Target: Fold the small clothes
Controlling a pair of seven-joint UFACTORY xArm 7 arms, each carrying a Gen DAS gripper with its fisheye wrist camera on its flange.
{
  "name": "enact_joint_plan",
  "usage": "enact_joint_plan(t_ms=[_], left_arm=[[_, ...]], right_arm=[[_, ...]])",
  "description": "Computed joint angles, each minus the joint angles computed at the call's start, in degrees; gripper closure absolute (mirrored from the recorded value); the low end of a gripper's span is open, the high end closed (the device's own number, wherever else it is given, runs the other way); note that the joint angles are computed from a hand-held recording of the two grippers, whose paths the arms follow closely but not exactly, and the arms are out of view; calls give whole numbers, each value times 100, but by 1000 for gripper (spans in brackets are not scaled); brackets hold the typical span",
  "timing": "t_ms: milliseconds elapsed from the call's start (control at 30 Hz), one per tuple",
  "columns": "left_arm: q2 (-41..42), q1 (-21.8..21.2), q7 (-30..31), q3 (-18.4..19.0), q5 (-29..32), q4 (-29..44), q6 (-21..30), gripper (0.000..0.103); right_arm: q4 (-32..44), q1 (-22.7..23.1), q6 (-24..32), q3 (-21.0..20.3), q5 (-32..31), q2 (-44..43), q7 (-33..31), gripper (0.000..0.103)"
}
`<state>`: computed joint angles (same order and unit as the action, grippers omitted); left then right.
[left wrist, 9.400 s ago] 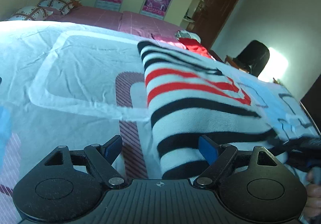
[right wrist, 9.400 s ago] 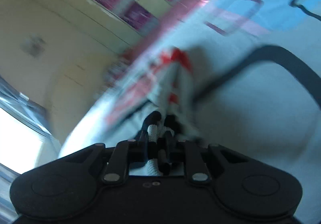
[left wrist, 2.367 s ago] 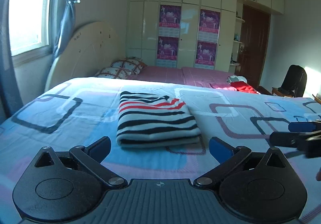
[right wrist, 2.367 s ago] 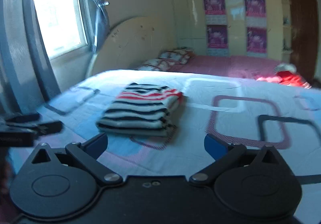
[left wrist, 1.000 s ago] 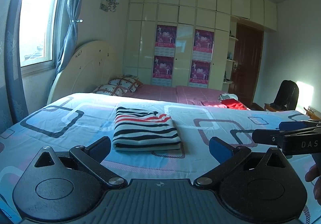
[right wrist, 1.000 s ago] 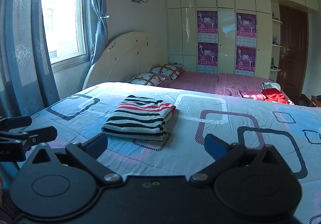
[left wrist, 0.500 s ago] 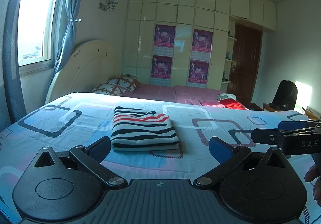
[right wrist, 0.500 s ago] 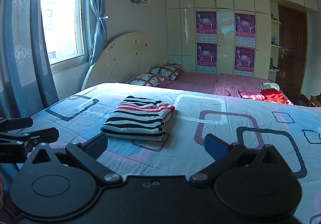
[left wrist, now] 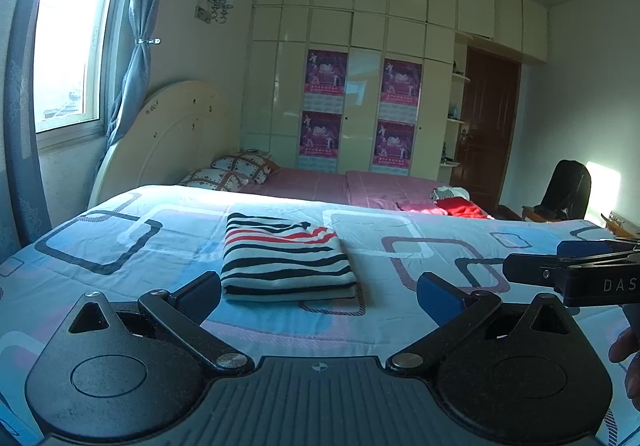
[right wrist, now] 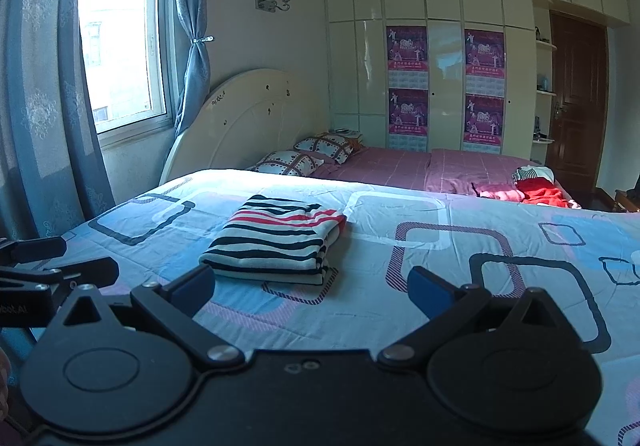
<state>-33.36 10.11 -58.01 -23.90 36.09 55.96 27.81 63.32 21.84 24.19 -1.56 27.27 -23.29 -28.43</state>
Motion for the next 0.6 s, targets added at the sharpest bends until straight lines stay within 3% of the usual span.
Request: enact_joint_plan(t_ms=[600], left_arm=[[113, 10, -57, 46, 132, 91, 17, 0]], right_arm=[[-19, -4, -116, 43, -71, 52, 154, 1]])
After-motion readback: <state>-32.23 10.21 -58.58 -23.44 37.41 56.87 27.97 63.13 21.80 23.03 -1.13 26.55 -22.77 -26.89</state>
